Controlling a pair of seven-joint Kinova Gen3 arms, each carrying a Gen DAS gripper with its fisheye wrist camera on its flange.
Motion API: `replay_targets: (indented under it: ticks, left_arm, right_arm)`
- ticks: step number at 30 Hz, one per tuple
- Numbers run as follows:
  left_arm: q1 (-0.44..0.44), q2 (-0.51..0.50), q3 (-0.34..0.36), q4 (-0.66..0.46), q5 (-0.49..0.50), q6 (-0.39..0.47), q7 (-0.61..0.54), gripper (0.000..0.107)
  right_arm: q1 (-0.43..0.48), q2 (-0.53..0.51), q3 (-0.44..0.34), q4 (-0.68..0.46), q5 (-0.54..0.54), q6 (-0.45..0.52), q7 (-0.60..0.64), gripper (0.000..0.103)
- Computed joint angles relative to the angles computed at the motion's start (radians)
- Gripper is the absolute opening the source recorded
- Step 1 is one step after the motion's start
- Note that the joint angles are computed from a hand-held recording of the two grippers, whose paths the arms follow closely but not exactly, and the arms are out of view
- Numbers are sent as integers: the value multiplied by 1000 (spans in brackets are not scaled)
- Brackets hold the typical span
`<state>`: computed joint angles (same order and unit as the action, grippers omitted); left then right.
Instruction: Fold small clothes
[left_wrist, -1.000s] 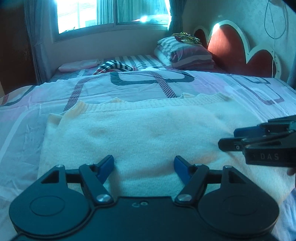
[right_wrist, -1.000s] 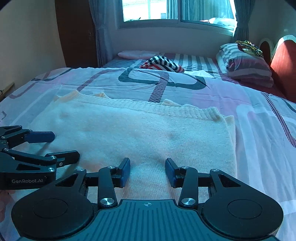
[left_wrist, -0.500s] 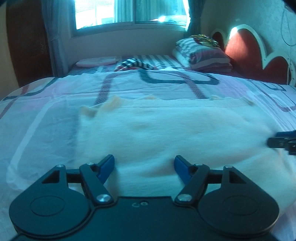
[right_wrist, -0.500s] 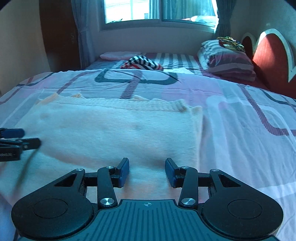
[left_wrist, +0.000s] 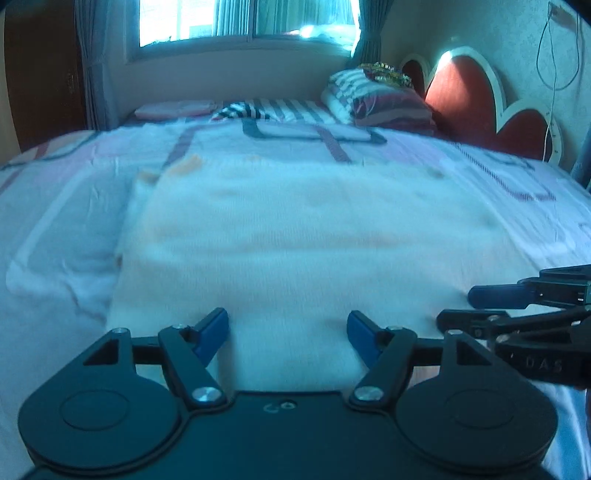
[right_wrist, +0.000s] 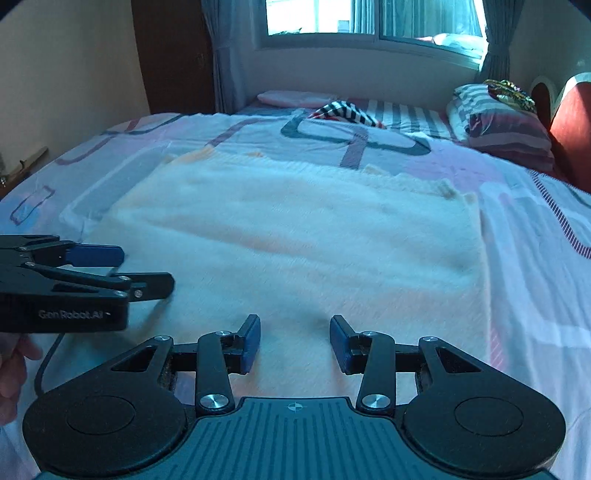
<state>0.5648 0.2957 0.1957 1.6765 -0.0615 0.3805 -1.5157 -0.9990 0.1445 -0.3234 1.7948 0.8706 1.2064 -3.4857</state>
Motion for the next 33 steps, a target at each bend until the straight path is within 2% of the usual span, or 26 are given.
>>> replay_targets:
  ticks: [2,6,8,10,12,13,14,15,17,22,26,30,33]
  left_arm:
    - [13,-17,-11,44,-16,-46,7,73]
    - [-20,-37,23,36,24,-28,-10,72]
    - [-4,-41,13,33,11,-26,6,69]
    - [30,-32,-14,14,-19,12,40,68]
    - [16,-33,-4,24,-15,5,33,68]
    - [32,-34,-22,27,-36,6,49,68]
    - [38,-38,-32,32,-51,6,64,68]
    - [26,-44,-29,41,-49,2,64,68]
    - [8,-53,-31,53,-50,-1,68,68]
    - [-46,-71,-20,76,-35,-5,40,69]
    - [-83,-80,0,93,-2,-16,3,69]
    - [-43,-74,-31,82,-43,-7,51,69]
    - [-48,-73,-27,72,-42,9,61,69]
  right_arm:
    - [-36,23,10,-14,11,39,-18,42]
    - [-49,11,-7,-30,41,62,-55,42]
    - [-52,24,-8,-55,41,72,-30,42]
    - [-42,36,0,-75,7,61,-5,37]
    - [-40,37,8,-66,-11,44,-10,29]
    - [-45,35,10,-60,-11,48,-21,26]
    - [-52,28,10,-55,-15,63,-42,18]
    - [-60,20,7,-47,-20,84,-71,14]
    - [-70,6,-1,-35,-37,136,-113,12]
    - [-63,-52,-40,18,-114,231,-205,11]
    - [-52,-90,-79,57,-141,252,-255,11]
    - [-46,-73,-98,41,-138,276,-241,11]
    - [-53,-65,-98,24,-133,295,-237,11]
